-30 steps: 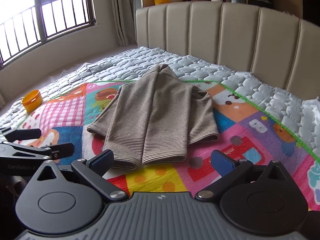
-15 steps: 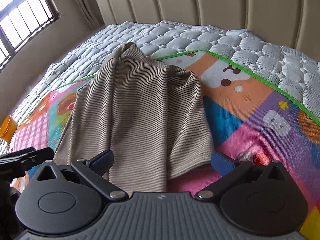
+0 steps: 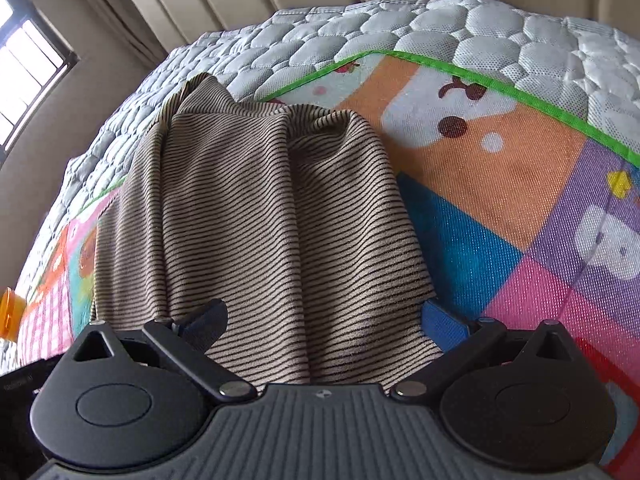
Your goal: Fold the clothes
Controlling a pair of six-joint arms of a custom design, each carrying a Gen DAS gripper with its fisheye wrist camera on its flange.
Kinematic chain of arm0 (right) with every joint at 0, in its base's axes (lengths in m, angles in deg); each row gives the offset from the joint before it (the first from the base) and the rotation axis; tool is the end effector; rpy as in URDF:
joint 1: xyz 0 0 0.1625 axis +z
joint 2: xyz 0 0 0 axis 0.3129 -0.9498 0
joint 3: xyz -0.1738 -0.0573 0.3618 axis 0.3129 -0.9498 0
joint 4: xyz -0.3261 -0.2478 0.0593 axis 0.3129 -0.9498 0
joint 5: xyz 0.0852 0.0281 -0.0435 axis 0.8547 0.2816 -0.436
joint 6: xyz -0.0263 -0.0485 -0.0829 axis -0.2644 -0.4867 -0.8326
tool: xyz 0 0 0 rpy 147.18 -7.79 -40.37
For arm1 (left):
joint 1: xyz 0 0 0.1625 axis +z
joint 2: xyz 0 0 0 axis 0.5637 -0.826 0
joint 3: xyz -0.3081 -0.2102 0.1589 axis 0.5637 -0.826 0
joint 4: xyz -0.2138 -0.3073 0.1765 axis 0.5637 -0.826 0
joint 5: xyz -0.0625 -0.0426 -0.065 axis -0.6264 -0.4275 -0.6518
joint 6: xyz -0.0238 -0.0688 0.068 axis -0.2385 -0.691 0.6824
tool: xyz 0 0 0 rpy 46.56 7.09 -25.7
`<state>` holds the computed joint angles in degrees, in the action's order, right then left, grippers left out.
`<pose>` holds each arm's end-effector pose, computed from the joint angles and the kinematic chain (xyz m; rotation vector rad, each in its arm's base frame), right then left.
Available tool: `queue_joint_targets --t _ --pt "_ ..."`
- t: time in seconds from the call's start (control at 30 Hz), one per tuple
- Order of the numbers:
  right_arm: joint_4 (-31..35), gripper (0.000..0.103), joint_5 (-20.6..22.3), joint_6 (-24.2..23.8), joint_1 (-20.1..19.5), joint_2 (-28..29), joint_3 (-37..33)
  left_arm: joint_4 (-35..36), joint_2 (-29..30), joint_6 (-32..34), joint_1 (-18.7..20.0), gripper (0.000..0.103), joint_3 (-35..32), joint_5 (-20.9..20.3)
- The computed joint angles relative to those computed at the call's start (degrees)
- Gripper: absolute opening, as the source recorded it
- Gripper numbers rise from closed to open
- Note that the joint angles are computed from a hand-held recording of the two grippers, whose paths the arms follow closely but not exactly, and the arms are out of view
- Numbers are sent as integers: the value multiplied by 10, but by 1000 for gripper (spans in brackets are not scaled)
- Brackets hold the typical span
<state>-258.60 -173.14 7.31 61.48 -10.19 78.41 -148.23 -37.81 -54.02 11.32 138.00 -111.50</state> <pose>0.0243 -0.4638 0.1949 0.0285 -2.6409 0.7564 -0.1484 -0.4387 0.0813 0.1040 2.5478 -0.7718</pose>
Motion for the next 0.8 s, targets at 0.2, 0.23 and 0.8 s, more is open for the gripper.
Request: queue_joint_targets --t 0.2,0.23,0.8 --pt "23 103 39 46 -23 -12 -6 93 21 -4 -7 103 -32 24" --pt "52 103 33 46 -19 -14 -18 112 24 -10 -9 103 -39 28" --pt "-35 65 38 -180 15 84 -148 -43 35 248 79 74 -106 -49"
